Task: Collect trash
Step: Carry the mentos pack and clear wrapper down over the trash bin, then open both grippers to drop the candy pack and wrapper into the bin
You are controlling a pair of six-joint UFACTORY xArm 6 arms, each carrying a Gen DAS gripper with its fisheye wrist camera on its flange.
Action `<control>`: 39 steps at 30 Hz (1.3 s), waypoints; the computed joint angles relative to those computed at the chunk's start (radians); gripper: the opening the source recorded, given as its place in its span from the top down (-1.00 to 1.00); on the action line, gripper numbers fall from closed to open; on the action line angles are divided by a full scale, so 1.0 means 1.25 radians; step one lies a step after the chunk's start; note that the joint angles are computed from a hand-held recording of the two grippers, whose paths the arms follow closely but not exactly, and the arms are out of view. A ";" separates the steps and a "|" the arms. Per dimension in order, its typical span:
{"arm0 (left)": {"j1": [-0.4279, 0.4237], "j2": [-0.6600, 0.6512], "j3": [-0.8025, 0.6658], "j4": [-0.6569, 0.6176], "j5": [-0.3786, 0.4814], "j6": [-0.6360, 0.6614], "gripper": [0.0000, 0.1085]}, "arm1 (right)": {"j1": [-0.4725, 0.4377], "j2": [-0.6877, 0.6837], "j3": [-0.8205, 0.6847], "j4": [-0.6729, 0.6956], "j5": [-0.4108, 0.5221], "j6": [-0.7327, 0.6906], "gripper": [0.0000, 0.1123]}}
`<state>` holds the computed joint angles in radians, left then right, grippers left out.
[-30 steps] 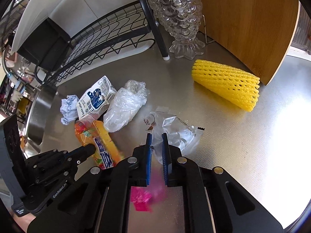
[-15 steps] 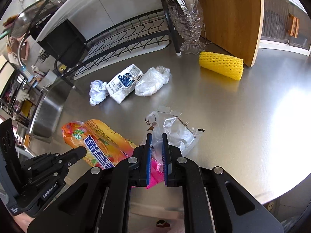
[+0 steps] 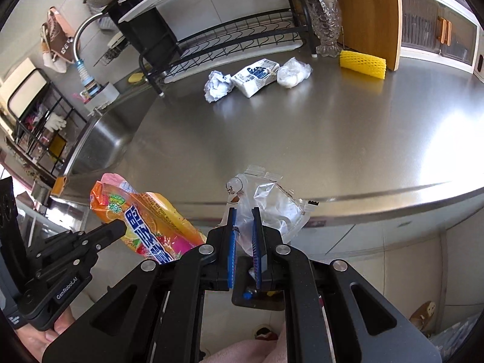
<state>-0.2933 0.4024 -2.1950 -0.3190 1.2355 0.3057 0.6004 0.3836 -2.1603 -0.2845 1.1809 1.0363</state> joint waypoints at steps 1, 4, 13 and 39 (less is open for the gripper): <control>0.004 -0.032 0.051 0.000 -0.015 0.006 1.00 | 0.011 -0.005 0.010 -0.002 0.000 0.008 0.81; 0.015 -0.111 0.188 0.001 -0.045 0.018 1.00 | 0.040 -0.022 0.050 -0.003 -0.007 0.030 0.81; 0.034 -0.182 0.395 0.027 -0.065 0.019 1.00 | 0.073 -0.057 0.204 0.064 -0.056 0.070 0.81; -0.003 0.088 0.458 0.100 -0.209 0.007 1.00 | 0.014 0.147 0.369 0.309 -0.318 0.015 0.81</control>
